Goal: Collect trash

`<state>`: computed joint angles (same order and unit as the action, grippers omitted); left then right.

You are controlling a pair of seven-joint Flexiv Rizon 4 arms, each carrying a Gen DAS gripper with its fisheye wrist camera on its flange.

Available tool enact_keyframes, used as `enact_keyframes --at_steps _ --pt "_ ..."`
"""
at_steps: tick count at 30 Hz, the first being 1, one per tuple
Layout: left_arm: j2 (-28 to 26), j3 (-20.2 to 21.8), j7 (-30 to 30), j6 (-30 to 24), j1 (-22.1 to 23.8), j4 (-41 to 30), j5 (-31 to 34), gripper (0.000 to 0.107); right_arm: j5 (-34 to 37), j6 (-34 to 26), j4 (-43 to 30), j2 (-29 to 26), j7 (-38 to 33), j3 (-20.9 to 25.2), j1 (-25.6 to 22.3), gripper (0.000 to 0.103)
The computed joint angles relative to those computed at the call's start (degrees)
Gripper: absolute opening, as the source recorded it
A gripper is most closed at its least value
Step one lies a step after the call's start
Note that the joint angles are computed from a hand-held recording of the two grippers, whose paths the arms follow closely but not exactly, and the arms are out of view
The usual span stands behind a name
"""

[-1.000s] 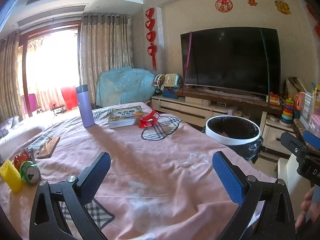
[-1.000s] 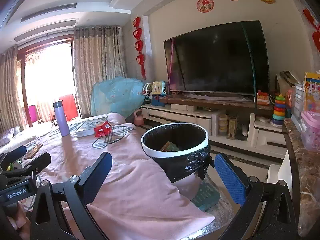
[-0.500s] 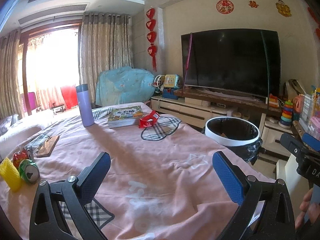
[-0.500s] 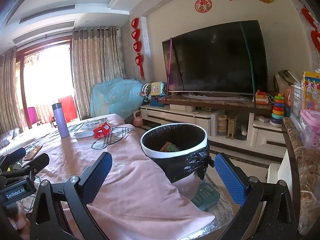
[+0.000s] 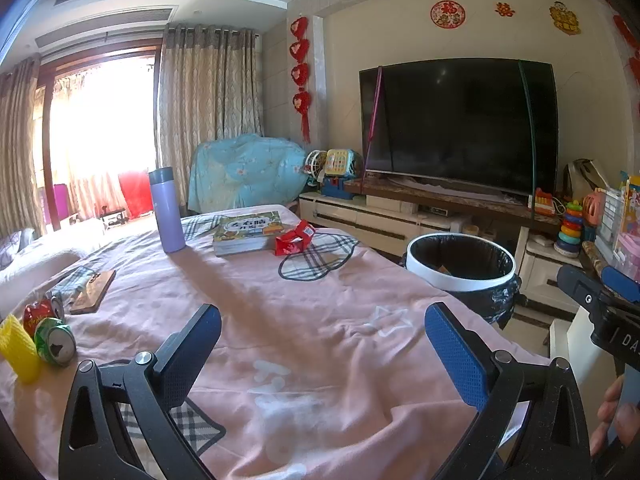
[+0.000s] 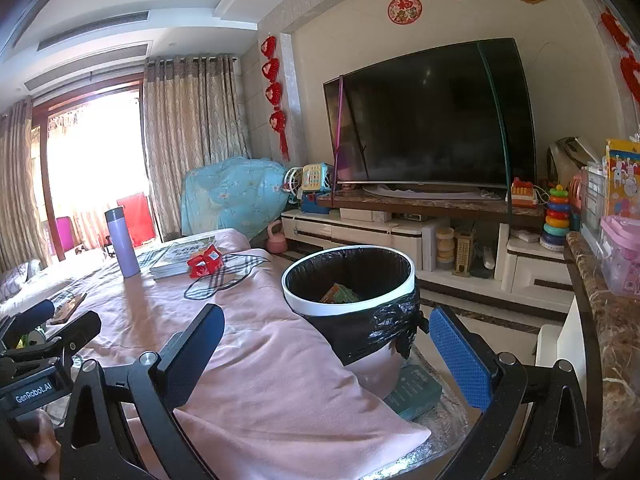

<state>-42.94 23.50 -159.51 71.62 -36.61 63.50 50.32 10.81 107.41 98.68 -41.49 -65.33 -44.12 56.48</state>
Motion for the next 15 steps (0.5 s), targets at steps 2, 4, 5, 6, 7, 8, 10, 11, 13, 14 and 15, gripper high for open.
enact_keyframes --at_steps 2,4,5,6,7,8,10,11,13,14,15 --pt "0.04 -0.12 0.06 0.05 0.03 0.13 0.00 0.102 0.00 -0.01 0.18 0.15 -0.07 0.08 0.02 0.103" --pt "0.08 -0.24 0.13 0.00 0.05 0.24 -0.08 0.102 0.06 0.01 0.25 0.16 -0.08 0.03 0.13 0.103" --pt "0.10 -0.35 0.31 0.02 0.15 0.24 -0.16 0.102 0.09 0.02 0.26 0.15 -0.08 -0.02 0.17 0.103" --pt "0.13 -0.39 0.34 0.05 0.15 0.33 -0.20 0.102 0.09 0.05 0.22 0.14 -0.08 0.02 0.11 0.103" --pt "0.17 -0.42 0.39 0.06 0.13 0.39 -0.23 0.102 0.08 0.08 0.21 0.15 -0.11 0.10 0.05 0.103" --pt "0.22 -0.48 0.48 0.20 0.22 0.47 -0.29 0.102 0.09 0.11 0.24 0.18 -0.14 0.13 0.06 0.103" --pt "0.26 -0.47 0.61 0.28 0.21 0.52 -0.36 0.102 0.22 0.30 0.35 0.22 -0.19 0.17 0.16 0.103" --pt "0.26 -0.38 0.54 0.26 0.13 0.51 -0.33 0.102 0.27 0.38 0.19 0.15 -0.19 0.36 -0.01 0.103" --pt "0.31 -0.38 0.67 0.33 0.11 0.56 -0.35 0.102 0.52 0.33 0.13 0.04 -0.22 0.16 0.20 0.103" --pt "0.33 -0.35 0.66 0.38 0.12 0.63 -0.35 0.102 0.60 0.36 0.14 0.01 -0.24 0.07 0.31 0.103" --pt "0.32 -0.34 0.66 0.39 0.11 0.63 -0.36 0.102 0.66 0.38 0.17 0.03 -0.25 0.07 0.37 0.103"
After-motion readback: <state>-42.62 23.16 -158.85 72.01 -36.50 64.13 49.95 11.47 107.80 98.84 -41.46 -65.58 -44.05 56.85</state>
